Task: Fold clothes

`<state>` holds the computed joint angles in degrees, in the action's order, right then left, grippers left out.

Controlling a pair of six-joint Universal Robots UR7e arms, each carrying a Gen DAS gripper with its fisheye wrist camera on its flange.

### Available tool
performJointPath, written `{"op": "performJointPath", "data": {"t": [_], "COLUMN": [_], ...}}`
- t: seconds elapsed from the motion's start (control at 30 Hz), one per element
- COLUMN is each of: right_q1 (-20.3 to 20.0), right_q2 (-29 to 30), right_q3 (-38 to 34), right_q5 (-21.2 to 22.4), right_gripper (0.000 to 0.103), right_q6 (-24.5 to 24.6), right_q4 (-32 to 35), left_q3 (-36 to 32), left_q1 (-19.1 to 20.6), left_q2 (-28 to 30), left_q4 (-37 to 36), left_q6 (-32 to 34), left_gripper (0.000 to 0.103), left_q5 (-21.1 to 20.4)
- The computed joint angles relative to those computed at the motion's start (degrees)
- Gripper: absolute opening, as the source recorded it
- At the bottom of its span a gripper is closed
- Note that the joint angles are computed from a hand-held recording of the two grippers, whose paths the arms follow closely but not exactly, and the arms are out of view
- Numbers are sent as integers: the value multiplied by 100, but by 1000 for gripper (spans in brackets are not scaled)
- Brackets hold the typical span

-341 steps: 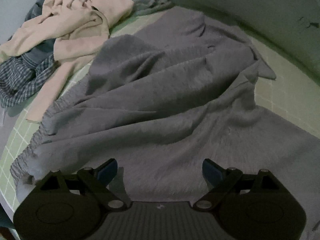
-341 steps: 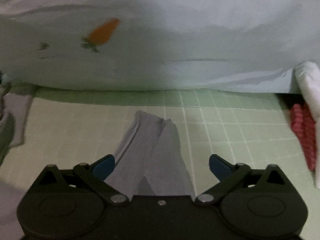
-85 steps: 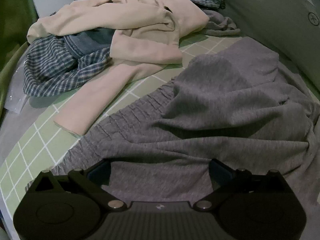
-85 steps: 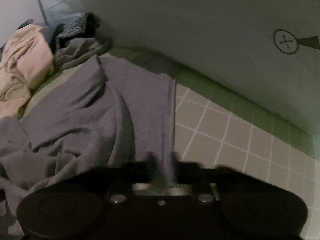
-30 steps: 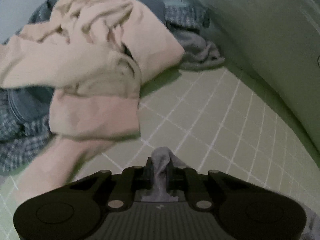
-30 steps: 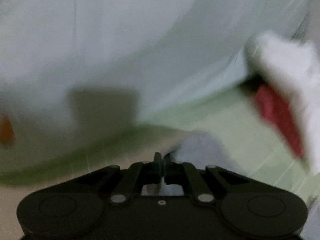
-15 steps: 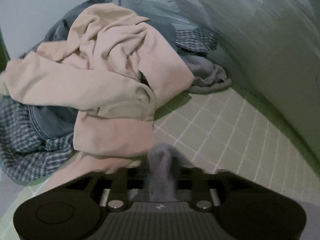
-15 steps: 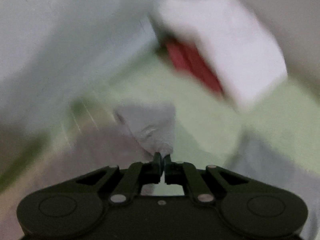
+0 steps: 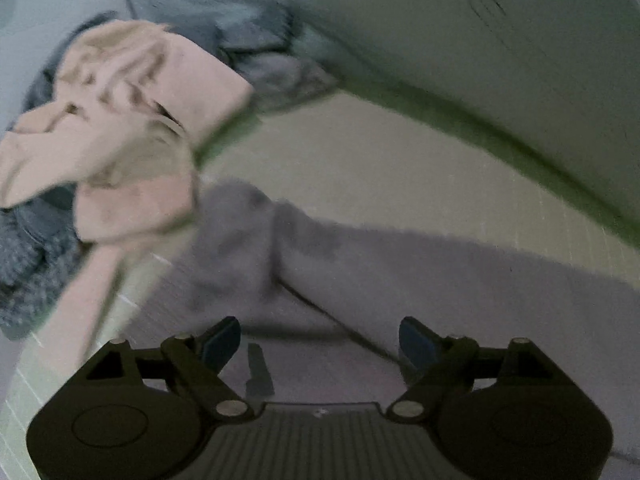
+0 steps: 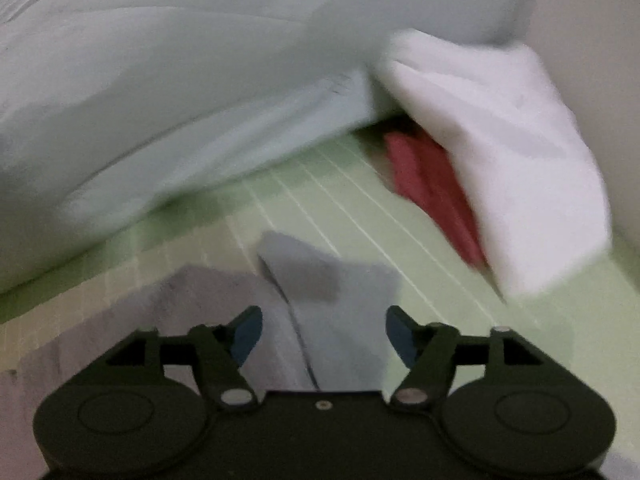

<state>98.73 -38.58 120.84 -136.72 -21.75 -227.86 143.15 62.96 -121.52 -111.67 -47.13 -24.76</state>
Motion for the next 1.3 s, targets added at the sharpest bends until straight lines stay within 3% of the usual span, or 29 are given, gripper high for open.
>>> {"op": "performJointPath", "data": {"t": [0.17,0.23,0.3,0.33,0.37,0.43,0.53,0.63,0.7,0.73,1.0,1.1,1.3], "right_q1": [-305,-411,-513,-565,-592,-557,-422,-461,-616,-670,-1118,-1128,-1090], "right_q2": [285,296,151,60,-11,-92,-189,-350,-444,-465,-480,-291,-62], "right_q3": [-837,-1004,-998,-943,-884,-754,-591,-540,-546,-550,241,306,18], "right_q5": [146,151,258,377,494,706,1004,1207,1247,1123,756,650,874], "right_gripper": [75,68,35,6,5,4,4,5,29,49,52,51,54], "right_q6": [-708,-720,-504,-398,-364,-628,-1135,-748,-388,-191,1746,1573,1605], "right_q4": [698,1048,1553,1732,1736,1207,-125,-782,-624,-485,-772,-812,-522], "left_q3": [18,29,7,-3,-13,15,42,81,104,115,211,181,205], "left_q1": [-19,10,35,40,61,61,78,117,129,136,157,199,243], "left_q2": [333,454,624,714,775,808,817,836,856,867,833,881,884], "left_q4": [226,155,181,194,189,68,-28,-146,-249,-301,-443,-469,-548], "left_q6": [-390,-404,-485,-537,-544,-536,-555,-578,-534,-512,-442,-347,-359], "left_gripper": [87,87,87,87,88,88,90,93,94,95,98,100,103], "left_q5": [-418,-568,-597,-604,-603,-569,-571,-555,-553,-553,-531,-552,-561]}}
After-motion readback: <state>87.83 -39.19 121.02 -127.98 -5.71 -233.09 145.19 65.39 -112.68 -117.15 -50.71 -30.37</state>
